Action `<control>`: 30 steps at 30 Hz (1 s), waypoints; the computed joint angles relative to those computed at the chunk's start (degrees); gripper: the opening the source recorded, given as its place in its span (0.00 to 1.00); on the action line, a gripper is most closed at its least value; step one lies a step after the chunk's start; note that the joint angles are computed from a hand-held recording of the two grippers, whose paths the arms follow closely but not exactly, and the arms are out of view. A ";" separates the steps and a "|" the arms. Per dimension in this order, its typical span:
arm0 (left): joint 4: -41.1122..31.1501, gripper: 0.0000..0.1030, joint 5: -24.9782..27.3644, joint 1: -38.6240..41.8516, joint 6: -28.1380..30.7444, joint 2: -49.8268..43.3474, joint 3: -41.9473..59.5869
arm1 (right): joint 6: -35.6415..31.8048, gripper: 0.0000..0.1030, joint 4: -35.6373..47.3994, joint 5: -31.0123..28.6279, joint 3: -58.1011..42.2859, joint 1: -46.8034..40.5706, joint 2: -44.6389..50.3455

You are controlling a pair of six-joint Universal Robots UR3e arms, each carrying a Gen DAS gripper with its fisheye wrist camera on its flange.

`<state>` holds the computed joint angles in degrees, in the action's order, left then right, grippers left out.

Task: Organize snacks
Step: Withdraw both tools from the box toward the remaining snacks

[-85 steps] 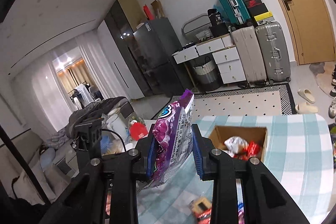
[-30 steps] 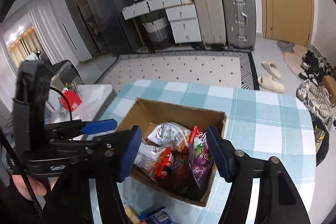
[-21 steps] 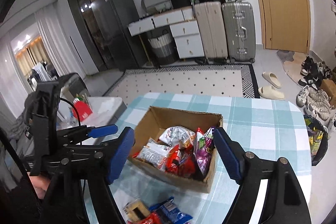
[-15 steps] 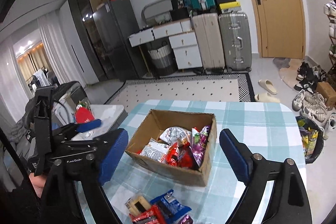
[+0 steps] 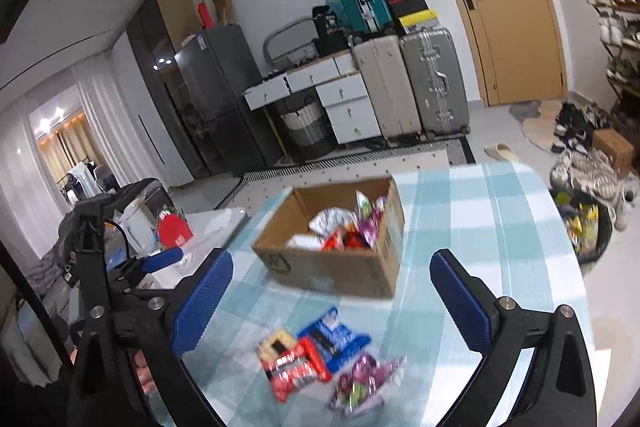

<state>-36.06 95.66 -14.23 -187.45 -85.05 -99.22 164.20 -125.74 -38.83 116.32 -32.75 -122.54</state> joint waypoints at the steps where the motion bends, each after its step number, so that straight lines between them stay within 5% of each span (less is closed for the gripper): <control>1: 0.46 0.99 -0.58 0.30 -0.23 0.85 -1.63 | -1.46 0.98 1.96 0.08 2.12 -1.08 -2.70; 12: 10.03 0.99 -11.20 7.18 -0.12 11.06 -22.97 | -7.90 0.98 5.53 -5.28 17.37 -1.99 -11.38; 19: 17.47 0.99 -7.85 4.79 -0.06 10.07 -29.91 | -11.46 0.98 7.13 -5.34 24.21 -4.11 -15.45; 30: 20.90 0.99 -8.98 5.02 -1.35 6.51 -32.34 | -6.51 0.98 -4.66 -8.60 26.14 1.38 -8.38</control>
